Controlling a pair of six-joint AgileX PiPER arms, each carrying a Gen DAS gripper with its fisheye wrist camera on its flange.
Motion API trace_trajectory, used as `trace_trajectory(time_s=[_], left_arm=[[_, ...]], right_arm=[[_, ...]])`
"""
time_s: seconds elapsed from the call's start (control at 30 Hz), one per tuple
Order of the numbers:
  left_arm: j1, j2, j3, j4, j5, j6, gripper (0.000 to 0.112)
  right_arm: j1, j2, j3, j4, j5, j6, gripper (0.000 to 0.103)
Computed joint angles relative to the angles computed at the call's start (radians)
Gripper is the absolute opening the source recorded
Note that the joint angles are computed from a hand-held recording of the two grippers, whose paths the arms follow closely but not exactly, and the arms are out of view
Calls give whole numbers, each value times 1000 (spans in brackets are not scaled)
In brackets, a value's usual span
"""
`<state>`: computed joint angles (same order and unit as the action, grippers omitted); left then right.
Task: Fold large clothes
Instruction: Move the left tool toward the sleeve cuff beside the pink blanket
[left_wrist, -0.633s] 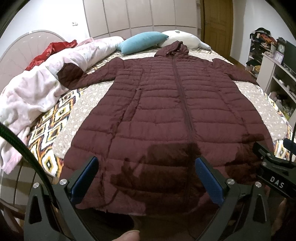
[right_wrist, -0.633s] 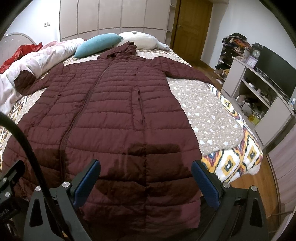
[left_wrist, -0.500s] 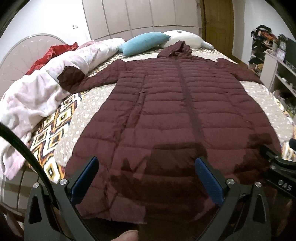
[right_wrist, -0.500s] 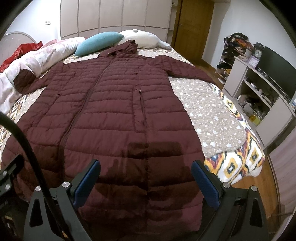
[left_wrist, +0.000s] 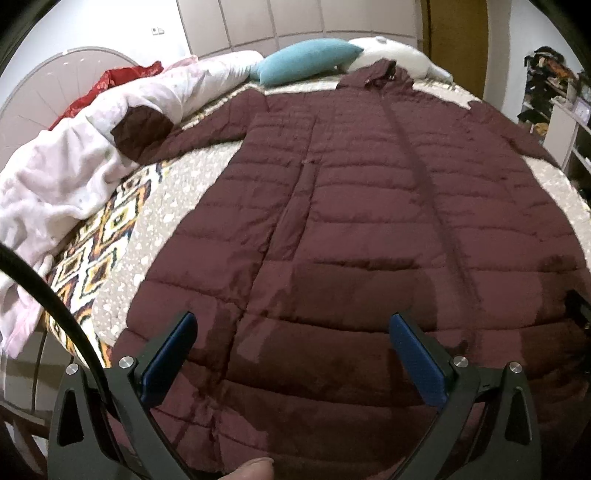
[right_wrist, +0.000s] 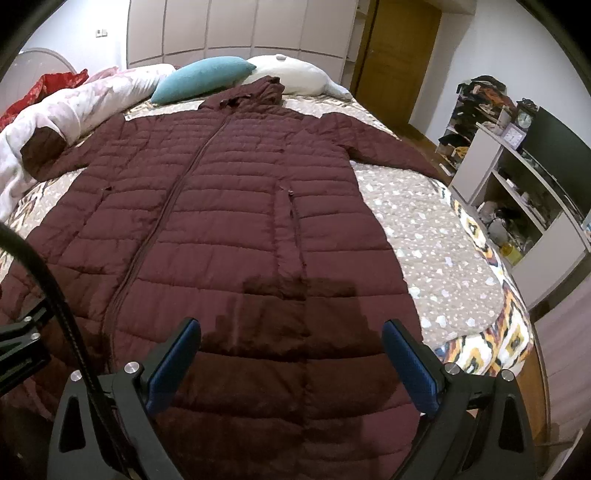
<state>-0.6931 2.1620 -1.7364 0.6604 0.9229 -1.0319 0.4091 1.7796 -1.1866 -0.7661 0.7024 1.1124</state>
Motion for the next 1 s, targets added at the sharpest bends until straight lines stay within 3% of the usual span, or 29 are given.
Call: trace_trajectory(time_s=[0.33,0.63,0.9,1.0], left_arm=[[18,23,48,6,-60,-50,103],[-7,60,33,52,-25,-99,103],[33,68,-3,-79,-17,-40,103],[45,55,26,-94,-55,-28,103]], right_arm=[[-20,43,-14,53,-32,-44,100],[-34,60,-19,83,-53,-68,100],[-53,75,-26,124,-71,-107,100],[-56,79,-31,131,-72,-114,100]])
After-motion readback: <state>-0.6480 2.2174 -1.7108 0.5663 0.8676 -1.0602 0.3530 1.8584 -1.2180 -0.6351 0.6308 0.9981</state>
